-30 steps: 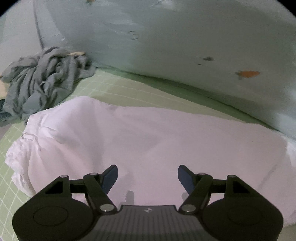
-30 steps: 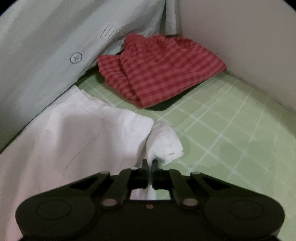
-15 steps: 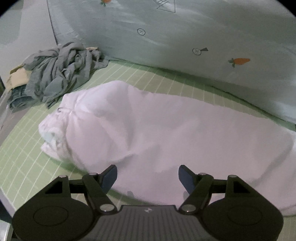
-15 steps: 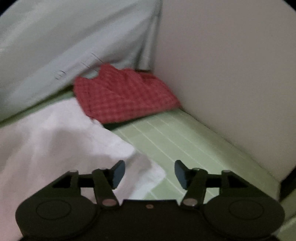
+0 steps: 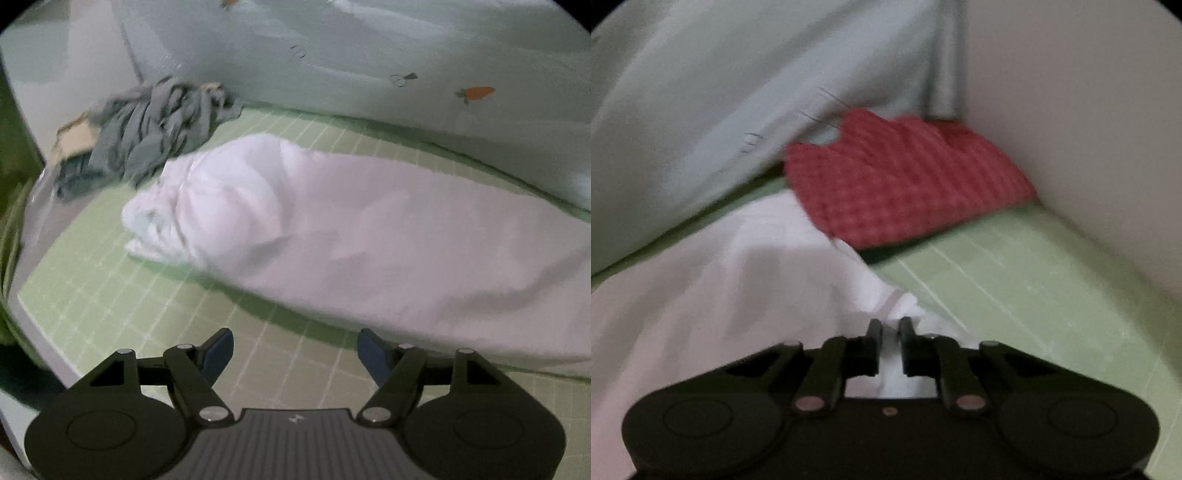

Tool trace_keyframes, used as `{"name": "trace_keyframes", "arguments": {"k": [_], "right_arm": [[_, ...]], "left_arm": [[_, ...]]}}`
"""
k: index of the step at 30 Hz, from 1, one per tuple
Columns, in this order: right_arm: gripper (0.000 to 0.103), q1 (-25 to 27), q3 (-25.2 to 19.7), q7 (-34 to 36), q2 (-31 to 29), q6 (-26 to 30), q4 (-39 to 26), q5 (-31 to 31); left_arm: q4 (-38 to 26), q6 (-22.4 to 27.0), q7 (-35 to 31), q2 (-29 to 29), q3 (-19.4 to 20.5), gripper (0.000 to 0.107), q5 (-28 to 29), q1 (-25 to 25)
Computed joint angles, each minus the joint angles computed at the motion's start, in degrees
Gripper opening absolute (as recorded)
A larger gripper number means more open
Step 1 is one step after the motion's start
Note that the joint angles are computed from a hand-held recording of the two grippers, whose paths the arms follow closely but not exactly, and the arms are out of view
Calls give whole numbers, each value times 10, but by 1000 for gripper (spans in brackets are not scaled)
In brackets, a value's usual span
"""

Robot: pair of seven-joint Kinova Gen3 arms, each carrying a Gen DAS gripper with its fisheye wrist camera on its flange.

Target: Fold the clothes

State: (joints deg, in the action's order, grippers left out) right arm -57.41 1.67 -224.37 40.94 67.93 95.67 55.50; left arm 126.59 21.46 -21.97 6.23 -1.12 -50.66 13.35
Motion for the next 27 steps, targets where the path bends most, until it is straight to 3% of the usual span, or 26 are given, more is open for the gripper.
{"name": "trace_keyframes", "arguments": {"k": [3,7,9,11,15,16,19,20,23,27], "right_arm": [[6,-37,4,-1,-20,63,-6,8],[6,-61,-19,-58,-45,125,2,-13],[6,-63,-23,-61,-44,123,7,-44],[7,-39,-47,-72,-44,85,24,-65],[8,0,-84,-10,-20,67,3,-103],[13,-7,-74,-3,-17,69,-7,-118],[61,-42,-42,-15,-12,83,-44,-135],[72,-47,-39,-7,-5,89,-64,-132],[85,-55,-36,18,19,117,-136,-123],[89,-76,1,107,64,104,-243,-127]], "left_arm": [[7,-12,19,-9,-2,75,6,-4],[18,-27,104,-12,-16,75,-60,6],[20,-36,126,-7,-22,75,-75,2],[22,-47,132,-1,-18,75,-85,-14],[22,-53,113,4,52,75,-81,-112],[22,-60,95,2,68,78,-64,-139],[26,-104,25,2,97,85,-5,-218],[23,-114,2,8,108,85,13,-245],[12,-142,-68,30,141,85,70,-325],[-17,-172,-161,76,191,88,146,-431]]}}
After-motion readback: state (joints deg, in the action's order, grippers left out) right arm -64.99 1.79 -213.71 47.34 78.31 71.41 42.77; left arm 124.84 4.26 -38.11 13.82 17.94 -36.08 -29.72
